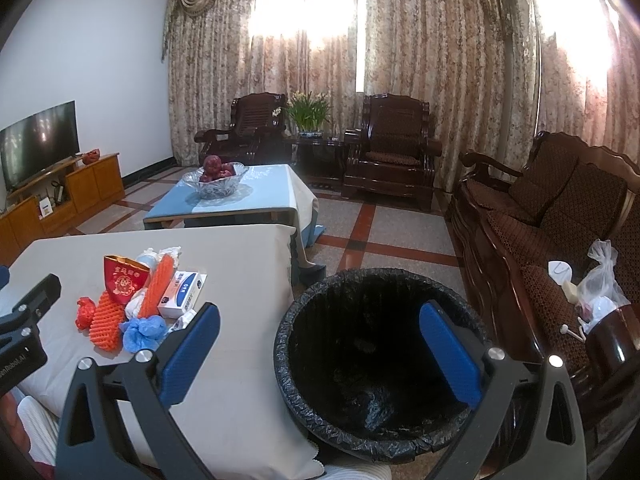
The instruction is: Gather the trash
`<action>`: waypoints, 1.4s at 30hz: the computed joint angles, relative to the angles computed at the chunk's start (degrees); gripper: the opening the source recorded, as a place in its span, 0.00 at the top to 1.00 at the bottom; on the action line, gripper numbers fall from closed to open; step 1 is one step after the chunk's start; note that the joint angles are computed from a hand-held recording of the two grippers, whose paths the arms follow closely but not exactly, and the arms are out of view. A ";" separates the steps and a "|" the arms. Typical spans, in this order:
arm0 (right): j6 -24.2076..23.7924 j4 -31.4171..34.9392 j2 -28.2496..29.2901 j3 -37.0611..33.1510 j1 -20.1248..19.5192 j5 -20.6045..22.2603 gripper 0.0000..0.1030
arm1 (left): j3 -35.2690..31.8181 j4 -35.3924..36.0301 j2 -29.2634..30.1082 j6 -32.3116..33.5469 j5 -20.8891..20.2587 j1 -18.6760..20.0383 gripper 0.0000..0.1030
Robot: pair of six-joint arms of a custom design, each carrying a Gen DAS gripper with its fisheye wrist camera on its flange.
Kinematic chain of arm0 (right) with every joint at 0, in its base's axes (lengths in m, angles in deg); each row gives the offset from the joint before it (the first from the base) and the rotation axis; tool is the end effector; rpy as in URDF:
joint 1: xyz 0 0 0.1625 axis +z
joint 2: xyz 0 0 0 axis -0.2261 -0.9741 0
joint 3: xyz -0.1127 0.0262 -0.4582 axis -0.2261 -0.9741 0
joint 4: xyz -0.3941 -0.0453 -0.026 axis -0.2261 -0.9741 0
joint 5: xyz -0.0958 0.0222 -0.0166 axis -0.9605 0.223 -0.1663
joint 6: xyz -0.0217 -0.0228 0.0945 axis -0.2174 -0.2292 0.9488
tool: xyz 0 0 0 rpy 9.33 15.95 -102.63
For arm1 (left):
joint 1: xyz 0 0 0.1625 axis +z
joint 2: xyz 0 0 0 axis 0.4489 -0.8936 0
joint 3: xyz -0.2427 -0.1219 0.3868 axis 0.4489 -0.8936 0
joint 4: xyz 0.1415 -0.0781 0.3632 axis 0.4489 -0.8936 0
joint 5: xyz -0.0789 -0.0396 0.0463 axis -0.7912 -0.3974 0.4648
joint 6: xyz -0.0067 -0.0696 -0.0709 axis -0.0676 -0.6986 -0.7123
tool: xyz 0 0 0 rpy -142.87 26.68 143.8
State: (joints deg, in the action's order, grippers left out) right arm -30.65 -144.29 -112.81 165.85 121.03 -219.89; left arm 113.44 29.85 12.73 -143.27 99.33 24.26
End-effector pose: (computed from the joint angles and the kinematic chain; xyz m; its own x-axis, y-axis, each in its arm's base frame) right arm 0.2494 -0.6039 0.2232 -0.6380 0.4324 0.6372 -0.4650 0.4432 -0.7664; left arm -0.2784 -0.6646 0.2169 -0.6125 0.2495 -0.7500 0.7679 0.4128 -0.4898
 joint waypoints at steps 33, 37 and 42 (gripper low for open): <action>6.12 15.24 8.32 -11.07 -2.36 6.95 0.14 | -8.58 1.75 1.27 3.56 0.45 9.69 0.04; 9.68 23.15 13.03 -17.19 -3.73 10.88 0.22 | -15.91 7.13 4.67 1.24 -1.51 13.17 0.04; 9.90 32.63 18.95 -25.91 -4.35 15.54 0.27 | -19.70 9.44 6.74 1.14 -2.13 15.45 0.05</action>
State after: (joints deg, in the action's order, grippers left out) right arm -20.75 -111.66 -93.86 139.94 116.68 -204.35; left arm 93.74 39.29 19.47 -142.12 97.20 39.71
